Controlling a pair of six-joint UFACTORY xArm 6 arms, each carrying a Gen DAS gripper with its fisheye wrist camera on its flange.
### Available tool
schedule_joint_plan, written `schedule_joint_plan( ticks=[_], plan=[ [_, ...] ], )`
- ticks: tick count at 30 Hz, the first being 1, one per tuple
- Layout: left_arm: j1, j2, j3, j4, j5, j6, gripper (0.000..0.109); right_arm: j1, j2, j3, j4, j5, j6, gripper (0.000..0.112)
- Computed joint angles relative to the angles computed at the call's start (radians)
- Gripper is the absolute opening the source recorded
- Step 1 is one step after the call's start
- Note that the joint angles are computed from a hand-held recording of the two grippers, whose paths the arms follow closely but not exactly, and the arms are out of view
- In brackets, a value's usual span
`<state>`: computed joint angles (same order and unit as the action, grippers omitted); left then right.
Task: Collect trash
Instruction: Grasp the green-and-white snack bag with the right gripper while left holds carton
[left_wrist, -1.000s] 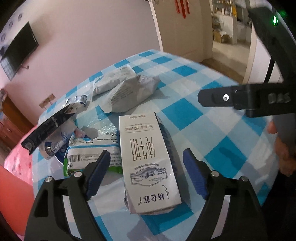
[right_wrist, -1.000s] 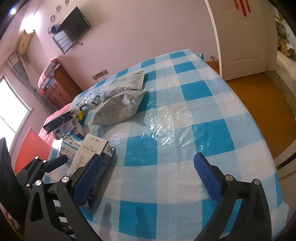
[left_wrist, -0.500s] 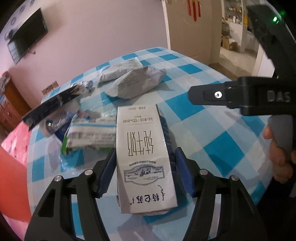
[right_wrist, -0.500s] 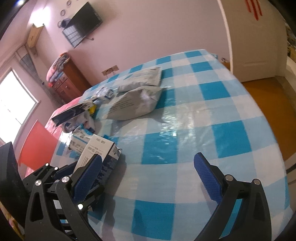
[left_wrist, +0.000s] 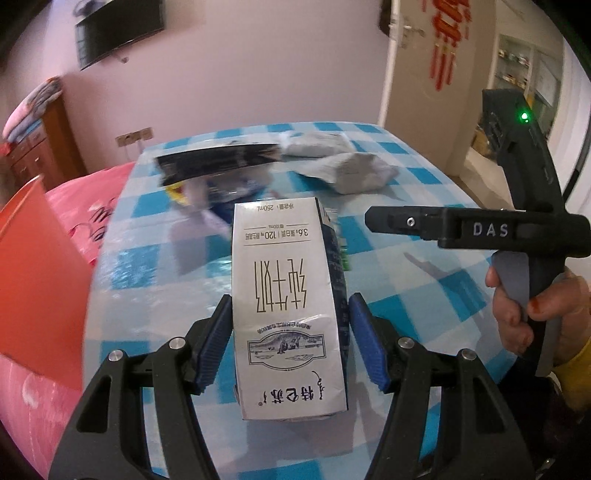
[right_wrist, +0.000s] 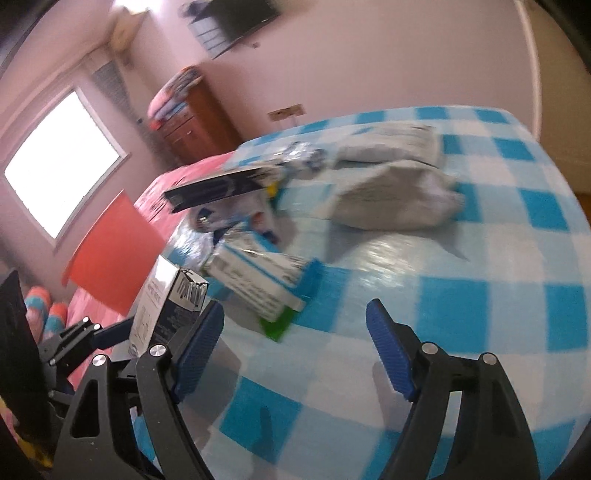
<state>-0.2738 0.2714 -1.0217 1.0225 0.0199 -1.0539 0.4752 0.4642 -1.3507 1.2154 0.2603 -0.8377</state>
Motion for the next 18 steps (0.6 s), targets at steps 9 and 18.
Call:
schedule_joint_plan(
  ticks=[9,18],
  plan=[
    [0.071,-0.05,0.035,0.18,0.031,-0.213,0.064,0.028,0.167,-0.213,-0.289,0.04,0.14,0.086],
    [0.105,-0.05,0.036,0.232,0.028,-0.283,0.064,0.031,0.306,-0.389,-0.577,0.079,0.245,0.088]
  ],
)
